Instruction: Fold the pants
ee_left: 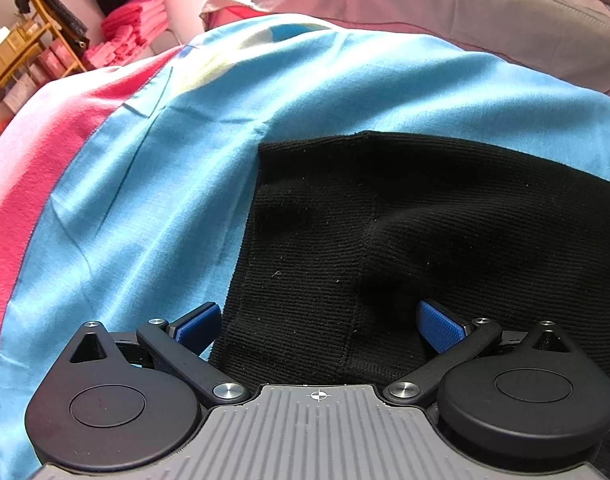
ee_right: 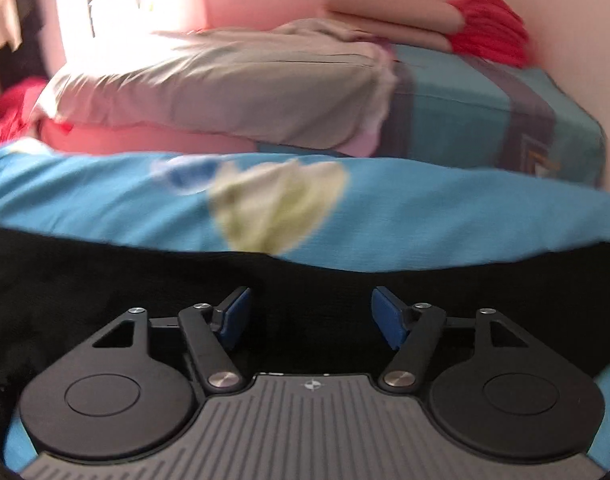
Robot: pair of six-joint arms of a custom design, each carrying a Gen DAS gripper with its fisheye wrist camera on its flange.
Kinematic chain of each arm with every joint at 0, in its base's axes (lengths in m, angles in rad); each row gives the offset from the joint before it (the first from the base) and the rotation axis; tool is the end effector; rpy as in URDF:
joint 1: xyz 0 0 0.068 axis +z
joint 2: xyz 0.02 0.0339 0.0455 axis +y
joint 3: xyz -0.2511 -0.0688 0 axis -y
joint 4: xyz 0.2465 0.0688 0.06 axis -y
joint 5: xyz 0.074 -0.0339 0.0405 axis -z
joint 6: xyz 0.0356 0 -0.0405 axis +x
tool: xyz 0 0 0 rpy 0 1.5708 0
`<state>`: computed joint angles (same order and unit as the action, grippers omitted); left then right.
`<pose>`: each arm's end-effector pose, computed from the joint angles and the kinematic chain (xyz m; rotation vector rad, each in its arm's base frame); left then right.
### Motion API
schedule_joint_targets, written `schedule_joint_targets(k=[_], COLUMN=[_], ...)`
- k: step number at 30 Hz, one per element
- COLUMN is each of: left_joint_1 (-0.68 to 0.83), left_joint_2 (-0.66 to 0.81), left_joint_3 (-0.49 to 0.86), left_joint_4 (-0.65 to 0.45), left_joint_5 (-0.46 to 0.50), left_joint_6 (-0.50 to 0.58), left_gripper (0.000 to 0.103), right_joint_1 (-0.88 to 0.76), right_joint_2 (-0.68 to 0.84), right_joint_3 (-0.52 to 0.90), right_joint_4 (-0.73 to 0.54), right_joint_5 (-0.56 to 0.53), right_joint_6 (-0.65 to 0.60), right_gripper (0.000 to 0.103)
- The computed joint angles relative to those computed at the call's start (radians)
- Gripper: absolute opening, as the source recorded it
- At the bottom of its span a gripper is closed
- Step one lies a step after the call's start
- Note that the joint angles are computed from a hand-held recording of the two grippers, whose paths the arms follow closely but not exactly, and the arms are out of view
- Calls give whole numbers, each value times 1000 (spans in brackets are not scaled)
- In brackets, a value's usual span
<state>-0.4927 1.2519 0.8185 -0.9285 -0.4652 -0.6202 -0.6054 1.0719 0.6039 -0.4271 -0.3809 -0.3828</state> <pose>0.1945 -0.0863 0.1994 -0.2385 2.6851 0.3929 0.1834 -0.1108 0.1928 0.1040 2.3786 0.0074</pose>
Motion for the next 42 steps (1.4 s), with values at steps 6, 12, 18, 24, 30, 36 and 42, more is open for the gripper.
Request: schedule_joint_targets(k=[6,12,18,24,30,36,42], left_joint_1=[10,-38,-53,-47,-83,-89,-93], left_joint_2=[3,33,220,186,227,229,227], left_joint_3=[118,186,155,122,161,166,156], left_joint_4=[-105,5,124,144,116,107,118], left_joint_5=[20,31,58,67,15,9,-1], left_joint_6=[-15,-13,-46,-15,-60,-62,-59], left_gripper=[103,103,103,103,103,103,103], right_joint_1=[-194,-265,-325,-499,-489,-517,-524], right_joint_2=[42,84,288,416,613,655,693], right_joint_3=[60,89,169,310,451,519,567], right_joint_4=[-37,-30,46,204,148,130,119], right_joint_5=[-95,-142,-117,-114,10,-54,-20], right_joint_6=[-125,-163,-176,70,99,-56,-48], right_gripper=[68,67,46,86,64,10,12])
